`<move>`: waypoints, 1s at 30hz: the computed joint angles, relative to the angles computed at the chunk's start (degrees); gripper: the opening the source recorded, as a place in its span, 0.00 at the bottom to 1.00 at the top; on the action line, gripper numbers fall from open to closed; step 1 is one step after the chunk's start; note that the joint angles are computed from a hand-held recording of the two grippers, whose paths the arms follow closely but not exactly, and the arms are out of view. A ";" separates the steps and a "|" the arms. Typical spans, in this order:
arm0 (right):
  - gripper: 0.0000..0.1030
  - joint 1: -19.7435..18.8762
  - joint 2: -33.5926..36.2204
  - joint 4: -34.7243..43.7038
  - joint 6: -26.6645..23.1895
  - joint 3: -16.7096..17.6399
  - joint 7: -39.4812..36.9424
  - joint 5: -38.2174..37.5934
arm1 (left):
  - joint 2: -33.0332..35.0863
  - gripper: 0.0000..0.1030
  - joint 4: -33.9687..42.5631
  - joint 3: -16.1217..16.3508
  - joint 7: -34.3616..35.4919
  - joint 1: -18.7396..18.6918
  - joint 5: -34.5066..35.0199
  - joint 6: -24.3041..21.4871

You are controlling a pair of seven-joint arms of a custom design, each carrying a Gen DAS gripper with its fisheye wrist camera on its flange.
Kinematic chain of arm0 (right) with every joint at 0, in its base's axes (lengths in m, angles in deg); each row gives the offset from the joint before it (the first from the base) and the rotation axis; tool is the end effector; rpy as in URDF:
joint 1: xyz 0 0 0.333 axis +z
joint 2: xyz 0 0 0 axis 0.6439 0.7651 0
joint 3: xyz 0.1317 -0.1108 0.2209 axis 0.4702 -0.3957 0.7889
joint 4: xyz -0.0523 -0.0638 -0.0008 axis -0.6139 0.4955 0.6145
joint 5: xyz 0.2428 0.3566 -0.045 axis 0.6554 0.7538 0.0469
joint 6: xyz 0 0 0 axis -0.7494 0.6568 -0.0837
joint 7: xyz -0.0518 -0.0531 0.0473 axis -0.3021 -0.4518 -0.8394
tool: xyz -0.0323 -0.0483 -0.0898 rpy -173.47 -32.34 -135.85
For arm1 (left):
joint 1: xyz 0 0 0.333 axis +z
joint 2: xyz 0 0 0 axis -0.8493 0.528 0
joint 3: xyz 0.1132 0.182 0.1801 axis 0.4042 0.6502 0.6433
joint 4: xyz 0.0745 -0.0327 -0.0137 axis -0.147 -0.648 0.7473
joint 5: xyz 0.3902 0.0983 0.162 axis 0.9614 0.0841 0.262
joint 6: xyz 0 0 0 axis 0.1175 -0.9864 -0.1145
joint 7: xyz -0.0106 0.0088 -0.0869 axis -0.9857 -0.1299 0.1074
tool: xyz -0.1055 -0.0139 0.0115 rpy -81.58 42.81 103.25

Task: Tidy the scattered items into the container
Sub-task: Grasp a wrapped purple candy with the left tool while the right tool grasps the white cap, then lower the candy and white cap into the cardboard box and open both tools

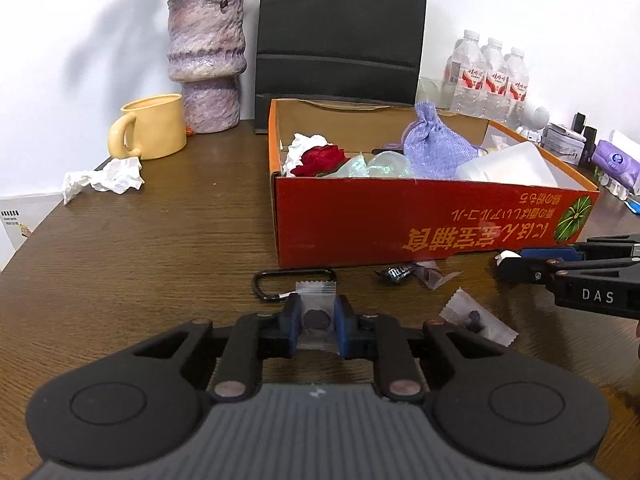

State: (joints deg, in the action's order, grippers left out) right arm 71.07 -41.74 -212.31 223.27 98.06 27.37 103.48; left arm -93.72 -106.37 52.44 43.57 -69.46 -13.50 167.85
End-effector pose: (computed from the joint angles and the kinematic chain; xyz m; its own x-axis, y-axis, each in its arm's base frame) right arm 0.4894 0.3374 0.4322 0.7477 -0.6594 -0.0780 -0.4403 -0.4044 -0.8016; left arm 0.3476 -0.2399 0.4119 0.3186 -0.9468 0.0448 -0.5525 -0.2239 -0.8029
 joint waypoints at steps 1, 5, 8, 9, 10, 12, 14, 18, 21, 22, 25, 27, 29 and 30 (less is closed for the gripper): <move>0.25 0.08 -0.22 -0.14 0.08 -0.06 -0.82 0.88 | -0.25 0.18 -0.28 0.05 -0.34 0.16 0.37 0.82; 0.25 0.43 -0.99 -0.63 0.29 -0.32 -3.37 3.98 | -0.76 0.18 -0.56 -0.29 -0.89 0.41 0.86 1.57; 0.25 0.52 -1.91 -1.32 -0.14 -0.63 -4.11 5.16 | -1.68 0.18 -1.00 -0.60 -1.44 0.37 1.11 2.13; 0.25 0.66 -2.33 -1.58 -0.18 -0.80 -4.98 6.11 | -2.15 0.18 -1.20 -0.77 -1.76 0.27 1.19 2.43; 0.25 0.82 -2.88 -1.85 -0.20 -1.00 -6.02 7.24 | -2.70 0.18 -1.43 -0.90 -2.05 0.06 1.19 2.80; 0.25 1.20 -4.34 -2.51 -0.34 -1.58 -8.67 10.16 | -3.84 0.17 -1.81 -1.23 -2.80 -0.32 1.11 3.69; 0.25 1.68 -6.08 -2.98 -0.51 -2.43 -12.16 14.23 | -5.07 0.17 -2.01 -1.85 -3.96 -0.21 1.42 5.19; 0.25 1.76 -7.87 -1.86 -1.16 -3.67 -16.72 21.05 | -6.95 0.17 -0.79 -4.28 -6.59 3.08 4.66 9.28; 0.25 1.23 -6.63 1.23 -0.03 -3.62 -19.89 24.95 | -6.21 0.17 2.00 -6.13 -7.45 7.00 7.76 11.26; 0.25 0.96 -5.87 2.52 0.49 -3.42 -20.92 26.01 | -5.48 0.17 3.17 -6.56 -7.79 8.57 8.91 12.11; 0.25 -0.03 -2.70 7.04 2.16 -2.52 -22.52 27.62 | -2.29 0.17 7.25 -8.17 -9.39 13.66 12.41 13.44; 0.25 -0.77 0.39 10.89 3.60 -1.77 -22.40 27.67 | 0.10 0.17 9.76 -8.82 -11.21 16.62 14.93 14.22; 0.25 -1.50 3.50 14.35 4.72 -0.94 -21.36 26.86 | 3.29 0.17 12.79 -9.79 -13.65 19.66 18.05 14.18; 0.25 -1.87 4.96 15.99 4.89 -0.54 -21.31 27.26 | 5.04 0.17 14.36 -10.21 -15.18 21.06 20.02 13.98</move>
